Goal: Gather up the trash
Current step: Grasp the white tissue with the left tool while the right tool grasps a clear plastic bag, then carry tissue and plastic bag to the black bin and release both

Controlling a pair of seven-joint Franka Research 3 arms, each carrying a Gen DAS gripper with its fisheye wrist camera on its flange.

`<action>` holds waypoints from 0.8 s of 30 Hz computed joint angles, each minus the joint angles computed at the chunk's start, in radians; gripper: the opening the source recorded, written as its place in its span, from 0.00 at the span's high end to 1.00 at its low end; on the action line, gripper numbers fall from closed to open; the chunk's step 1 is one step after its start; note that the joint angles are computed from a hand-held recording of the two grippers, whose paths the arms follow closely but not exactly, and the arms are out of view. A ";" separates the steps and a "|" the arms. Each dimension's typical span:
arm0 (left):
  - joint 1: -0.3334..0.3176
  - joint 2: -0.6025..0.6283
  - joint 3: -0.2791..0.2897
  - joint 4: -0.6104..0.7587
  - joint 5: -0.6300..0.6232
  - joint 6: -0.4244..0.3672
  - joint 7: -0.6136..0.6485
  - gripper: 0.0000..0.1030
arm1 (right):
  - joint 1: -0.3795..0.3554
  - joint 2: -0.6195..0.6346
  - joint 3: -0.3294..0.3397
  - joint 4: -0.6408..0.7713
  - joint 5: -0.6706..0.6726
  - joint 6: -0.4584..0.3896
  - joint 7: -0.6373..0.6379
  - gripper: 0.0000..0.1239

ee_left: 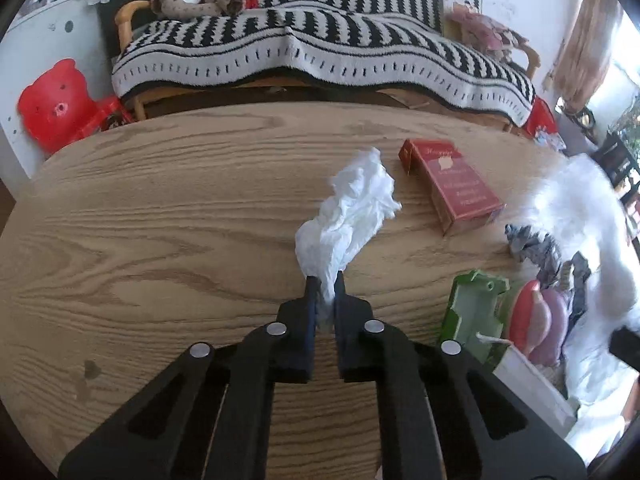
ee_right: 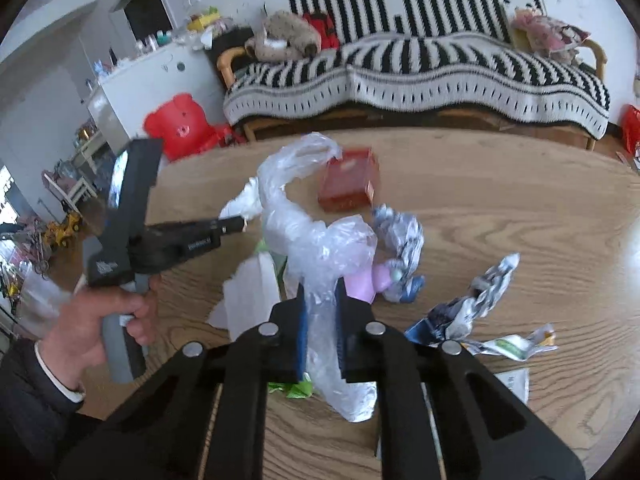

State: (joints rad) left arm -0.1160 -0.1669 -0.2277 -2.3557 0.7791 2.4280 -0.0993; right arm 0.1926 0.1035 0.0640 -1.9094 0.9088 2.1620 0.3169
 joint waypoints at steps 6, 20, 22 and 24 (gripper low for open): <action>-0.008 -0.034 -0.023 0.021 0.030 -0.053 -0.040 0.95 | -0.026 -0.025 -0.021 0.008 0.046 -0.024 -0.015 0.91; -0.134 0.159 -0.066 0.342 0.109 -0.174 0.001 0.95 | -0.145 0.006 -0.089 0.097 0.053 -0.037 0.009 0.91; -0.173 0.234 -0.067 0.440 0.122 -0.185 0.030 0.95 | -0.177 0.027 -0.102 0.126 0.051 -0.038 0.016 0.90; -0.215 0.305 -0.059 0.531 0.135 -0.193 0.063 0.95 | -0.215 0.055 -0.116 0.163 0.048 -0.039 0.027 0.90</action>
State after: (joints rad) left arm -0.3314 0.1381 -0.2869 -1.8247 0.9140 2.2348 -0.0368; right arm -0.0228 0.1582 -0.0516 -1.7465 0.9566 2.1227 0.3439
